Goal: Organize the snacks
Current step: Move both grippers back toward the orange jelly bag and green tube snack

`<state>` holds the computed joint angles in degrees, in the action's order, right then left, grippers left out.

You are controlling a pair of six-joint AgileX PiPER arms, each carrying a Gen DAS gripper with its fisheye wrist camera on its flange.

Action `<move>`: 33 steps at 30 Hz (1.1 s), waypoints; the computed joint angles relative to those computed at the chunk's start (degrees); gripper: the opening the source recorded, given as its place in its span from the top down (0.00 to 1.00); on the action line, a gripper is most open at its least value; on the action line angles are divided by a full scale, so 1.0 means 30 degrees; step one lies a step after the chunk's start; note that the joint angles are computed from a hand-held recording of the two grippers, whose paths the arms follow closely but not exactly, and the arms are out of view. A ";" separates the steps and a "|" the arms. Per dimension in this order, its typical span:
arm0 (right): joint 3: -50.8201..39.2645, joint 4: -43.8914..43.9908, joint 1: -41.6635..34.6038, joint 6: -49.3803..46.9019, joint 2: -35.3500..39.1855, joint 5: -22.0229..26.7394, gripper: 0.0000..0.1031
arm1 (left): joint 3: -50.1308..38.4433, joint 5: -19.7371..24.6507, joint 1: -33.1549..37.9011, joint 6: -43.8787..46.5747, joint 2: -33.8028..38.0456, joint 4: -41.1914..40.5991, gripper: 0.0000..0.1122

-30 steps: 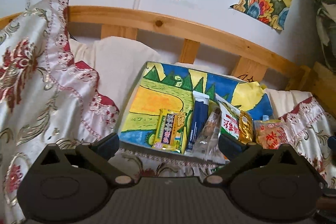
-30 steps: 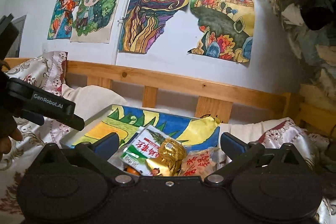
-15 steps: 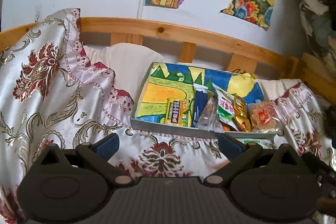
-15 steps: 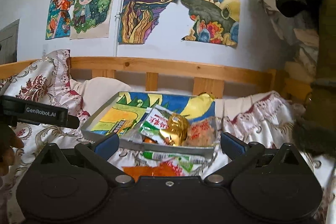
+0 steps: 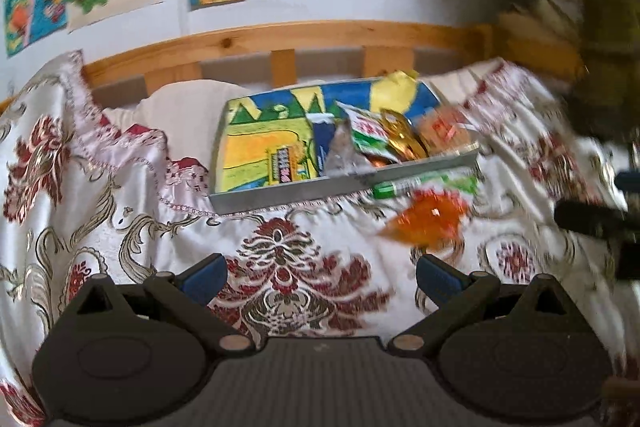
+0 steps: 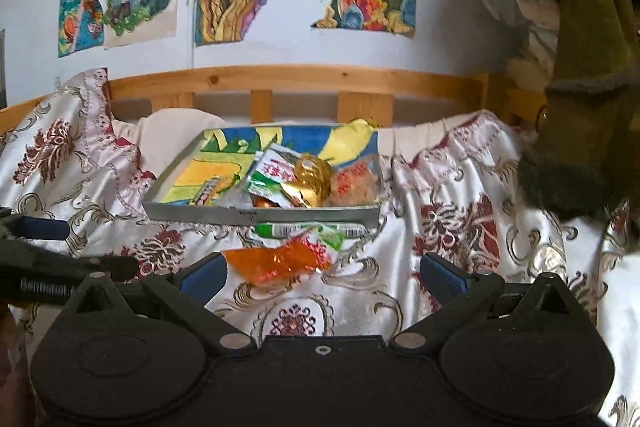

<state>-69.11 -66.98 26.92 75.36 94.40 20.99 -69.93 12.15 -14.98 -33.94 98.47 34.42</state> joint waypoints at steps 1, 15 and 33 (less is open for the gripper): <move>-0.0127 0.0540 -0.0034 -0.0489 0.0076 0.0089 0.01 | 0.0056 0.0085 -0.0064 0.0086 -0.0017 0.0070 0.09; -0.1538 0.6064 -0.0220 -0.6028 0.1085 0.1052 0.01 | -0.0357 0.1004 0.0277 0.1378 0.0205 -0.2157 0.09; -0.2481 0.9738 -0.0801 -0.9246 0.1481 0.1067 0.01 | -0.1730 0.2036 0.0295 -0.0207 0.1151 -0.2771 0.09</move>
<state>-76.55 -37.77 24.52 47.62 98.84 24.19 -75.12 18.26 -14.09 -34.56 101.92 26.10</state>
